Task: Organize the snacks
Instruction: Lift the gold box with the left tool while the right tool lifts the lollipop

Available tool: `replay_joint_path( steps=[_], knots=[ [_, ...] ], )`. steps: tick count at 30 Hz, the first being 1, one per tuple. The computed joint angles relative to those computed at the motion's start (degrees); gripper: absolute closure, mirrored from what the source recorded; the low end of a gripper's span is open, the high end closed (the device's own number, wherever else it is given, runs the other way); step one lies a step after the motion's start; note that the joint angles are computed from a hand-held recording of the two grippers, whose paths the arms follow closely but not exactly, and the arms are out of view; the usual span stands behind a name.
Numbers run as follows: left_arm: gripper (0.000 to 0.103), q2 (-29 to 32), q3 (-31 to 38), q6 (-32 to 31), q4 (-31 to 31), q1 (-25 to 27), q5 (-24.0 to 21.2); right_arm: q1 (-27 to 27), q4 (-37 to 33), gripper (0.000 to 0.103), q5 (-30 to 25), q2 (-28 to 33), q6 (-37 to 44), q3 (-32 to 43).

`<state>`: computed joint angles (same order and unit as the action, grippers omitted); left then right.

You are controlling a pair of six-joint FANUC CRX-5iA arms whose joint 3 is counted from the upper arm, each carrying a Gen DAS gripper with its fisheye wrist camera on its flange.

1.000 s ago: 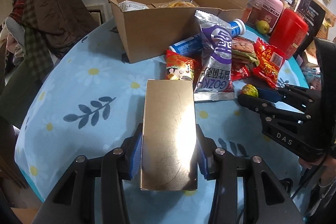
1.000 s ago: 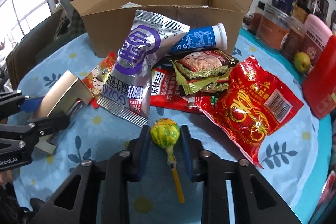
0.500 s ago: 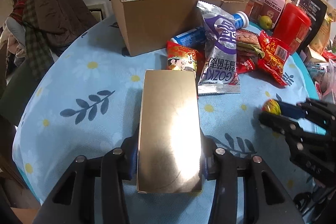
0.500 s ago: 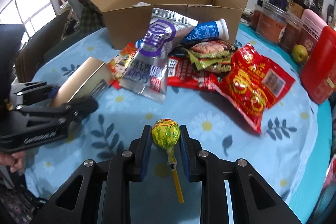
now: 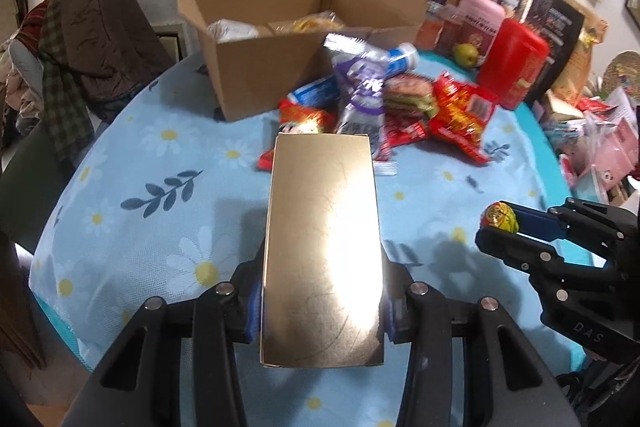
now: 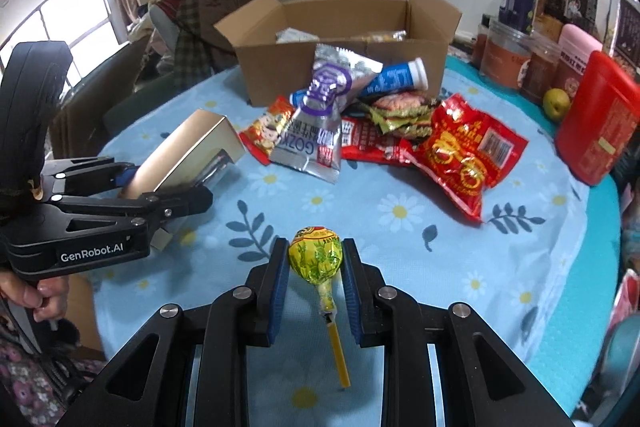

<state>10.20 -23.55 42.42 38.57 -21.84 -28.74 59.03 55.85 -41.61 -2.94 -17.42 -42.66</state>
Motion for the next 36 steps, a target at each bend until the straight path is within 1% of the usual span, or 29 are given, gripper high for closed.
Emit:
replay_joint_path(
  steps=[8,13,16,22,25,29,33,36],
  knots=[
    [0.059,-3.27,-1.78,-7.53,8.14,-1.58,1.07,1.49,3.33,0.078,-3.59,-3.18,0.15,0.34],
    [0.059,-4.52,-2.24,-12.97,14.12,-2.87,2.57,0.72,6.82,0.078,-4.38,-5.29,0.32,0.49],
    [0.059,-4.68,-1.93,-15.07,17.02,-3.54,3.24,0.17,8.54,0.078,-5.52,-5.99,1.04,1.23],
    [0.059,-4.99,-0.81,-19.17,22.77,-5.05,6.21,-1.65,12.22,0.078,-6.37,-6.82,2.83,2.51],
    [0.059,-5.07,-0.33,-23.53,27.70,-6.46,8.78,-3.35,14.13,0.078,-5.70,-7.12,3.44,3.24],
    [0.059,-4.06,1.26,-29.18,33.75,-7.86,10.53,-5.90,15.29,0.078,-4.85,-6.72,5.22,4.79],
    [0.059,-1.99,4.08,-33.36,38.71,-9.04,12.23,-9.51,17.22,0.078,-1.93,-6.00,6.21,6.35],
    [0.059,0.04,6.84,-35.26,40.85,-9.55,13.21,-12.33,18.96,0.078,-0.14,-4.78,6.78,7.79]
  ],
)
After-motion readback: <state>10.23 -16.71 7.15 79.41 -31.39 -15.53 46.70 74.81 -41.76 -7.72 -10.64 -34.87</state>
